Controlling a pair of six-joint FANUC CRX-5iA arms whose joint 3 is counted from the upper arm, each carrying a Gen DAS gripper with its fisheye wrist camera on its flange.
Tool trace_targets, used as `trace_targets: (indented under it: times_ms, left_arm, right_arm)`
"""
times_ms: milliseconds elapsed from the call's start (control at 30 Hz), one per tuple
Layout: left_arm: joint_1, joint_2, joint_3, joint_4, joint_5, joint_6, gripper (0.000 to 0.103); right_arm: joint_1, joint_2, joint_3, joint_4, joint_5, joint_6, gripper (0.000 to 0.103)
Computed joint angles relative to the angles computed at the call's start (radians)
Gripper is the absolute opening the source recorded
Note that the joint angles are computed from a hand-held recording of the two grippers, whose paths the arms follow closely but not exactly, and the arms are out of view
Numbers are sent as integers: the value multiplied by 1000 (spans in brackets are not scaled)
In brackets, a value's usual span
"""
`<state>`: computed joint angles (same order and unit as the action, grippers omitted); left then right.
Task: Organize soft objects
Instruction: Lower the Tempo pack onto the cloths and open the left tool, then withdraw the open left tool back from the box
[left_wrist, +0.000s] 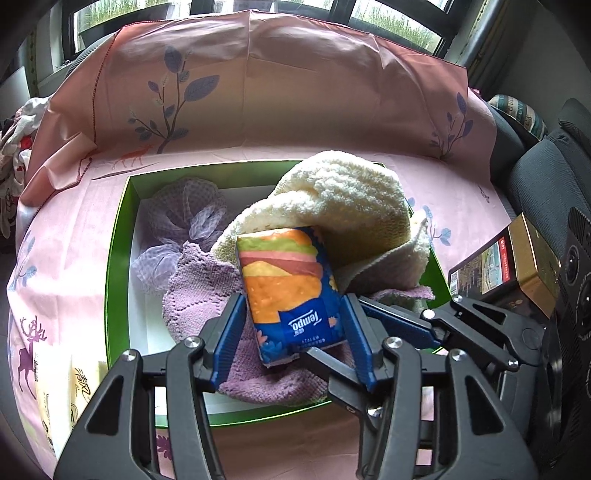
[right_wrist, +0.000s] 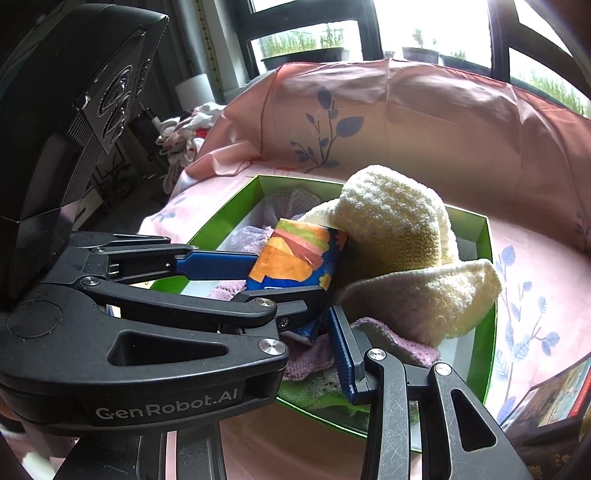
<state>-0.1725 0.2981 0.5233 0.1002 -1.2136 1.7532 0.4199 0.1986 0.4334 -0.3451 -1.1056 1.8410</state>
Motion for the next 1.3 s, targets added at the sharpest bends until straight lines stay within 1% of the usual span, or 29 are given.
trace_targets:
  times_ms: [100,200,233,267,300,333,400,433,467,567,633,700,767,800,833,900,1000,1100,1167,1300]
  left_arm:
    - [-10,-7,12,-39,-15,12,53]
    - [-23,-22,14,-80,-24,22,65]
    - [-29,-27,15,-99,-28,27,71]
    - [-33,-32,15,-113,-31,27,72]
    - [-39,-38,16,-129,-36,31,73]
    - [-44,-43,15,-143,-40,35,75]
    - [-46,-60,1,-151,-42,49,81]
    - [-47,-70,-10,-153,-36,57,87]
    - [-48,-82,-23,-158,-28,63,89]
    - [-59,-106,-37,-188,-33,87,89]
    - [-59,-124,-51,-185,-33,97,89]
    - [-65,-142,-59,-198,-40,119,93]
    - [-74,-166,-75,-213,-36,128,97]
    - [-80,-174,-76,-224,-41,131,99]
    - [-86,-180,-75,-234,-47,132,103]
    - [-103,-190,-69,-263,-66,139,102]
    - [-113,-198,-64,-270,-94,140,102]
    - [-94,-208,-79,-222,-110,139,102]
    - [-86,-218,-88,-200,-119,152,102]
    - [-86,-227,-82,-218,-152,200,102]
  right_arm:
    - [1,-9,-9,14,2,-21,40]
    - [8,-27,-31,42,12,-49,40]
    - [10,-34,-39,49,16,-57,40]
    - [12,-44,-49,57,22,-63,40]
    - [14,-54,-61,66,28,-72,44]
    - [17,-66,-74,75,37,-82,51]
    - [21,-92,-103,85,56,-91,60]
    - [22,-105,-117,88,64,-90,61]
    - [24,-117,-130,95,70,-93,61]
    - [33,-148,-166,133,84,-130,61]
    - [36,-169,-188,152,97,-160,62]
    - [38,-187,-205,170,106,-192,62]
    - [44,-206,-225,194,117,-220,68]
    - [54,-219,-243,224,131,-247,74]
    - [65,-231,-262,256,148,-273,78]
    - [82,-247,-285,308,163,-316,80]
    - [96,-257,-296,361,150,-384,82]
    - [109,-267,-307,407,134,-436,82]
    - [105,-270,-303,401,120,-450,82]
    - [103,-279,-302,411,105,-480,82]
